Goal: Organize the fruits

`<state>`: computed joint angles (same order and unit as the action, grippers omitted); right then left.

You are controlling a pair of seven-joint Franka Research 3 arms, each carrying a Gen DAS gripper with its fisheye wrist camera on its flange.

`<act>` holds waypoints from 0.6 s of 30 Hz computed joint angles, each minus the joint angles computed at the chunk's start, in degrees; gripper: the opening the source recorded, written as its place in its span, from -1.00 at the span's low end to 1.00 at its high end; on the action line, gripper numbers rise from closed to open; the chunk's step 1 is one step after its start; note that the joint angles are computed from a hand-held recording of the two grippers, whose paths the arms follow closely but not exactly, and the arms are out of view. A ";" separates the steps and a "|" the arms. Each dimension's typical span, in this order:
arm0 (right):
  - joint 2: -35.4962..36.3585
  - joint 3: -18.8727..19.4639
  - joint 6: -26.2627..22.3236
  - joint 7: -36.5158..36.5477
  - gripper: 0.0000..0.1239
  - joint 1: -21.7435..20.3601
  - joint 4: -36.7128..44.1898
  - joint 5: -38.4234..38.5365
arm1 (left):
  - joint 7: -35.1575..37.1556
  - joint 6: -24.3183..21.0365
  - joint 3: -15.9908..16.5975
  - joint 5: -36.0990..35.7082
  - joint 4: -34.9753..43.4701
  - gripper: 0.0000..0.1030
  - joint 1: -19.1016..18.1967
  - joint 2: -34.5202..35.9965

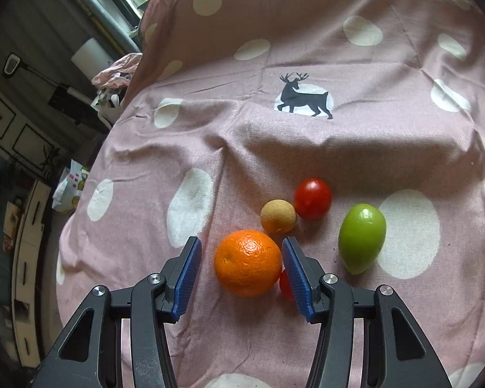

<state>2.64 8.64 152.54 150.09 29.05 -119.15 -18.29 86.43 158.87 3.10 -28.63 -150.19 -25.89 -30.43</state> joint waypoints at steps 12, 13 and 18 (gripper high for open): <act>-6.72 0.41 7.98 -1.94 -0.22 -1.06 -8.89 4.89 | -2.75 0.58 -3.20 6.77 -0.21 0.32 1.05 0.26; -8.88 0.79 8.60 -3.14 -0.22 -1.46 -10.87 6.50 | -2.86 0.53 -3.50 7.36 -0.17 0.32 0.97 0.31; -18.58 2.58 5.50 -7.24 -0.22 -2.60 -19.24 13.62 | -2.82 0.63 -4.63 9.53 0.18 0.32 -0.52 1.19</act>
<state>-15.94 11.22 158.04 142.85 26.45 -138.39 -4.68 83.61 159.49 -1.53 -19.09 -150.00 -26.41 -29.24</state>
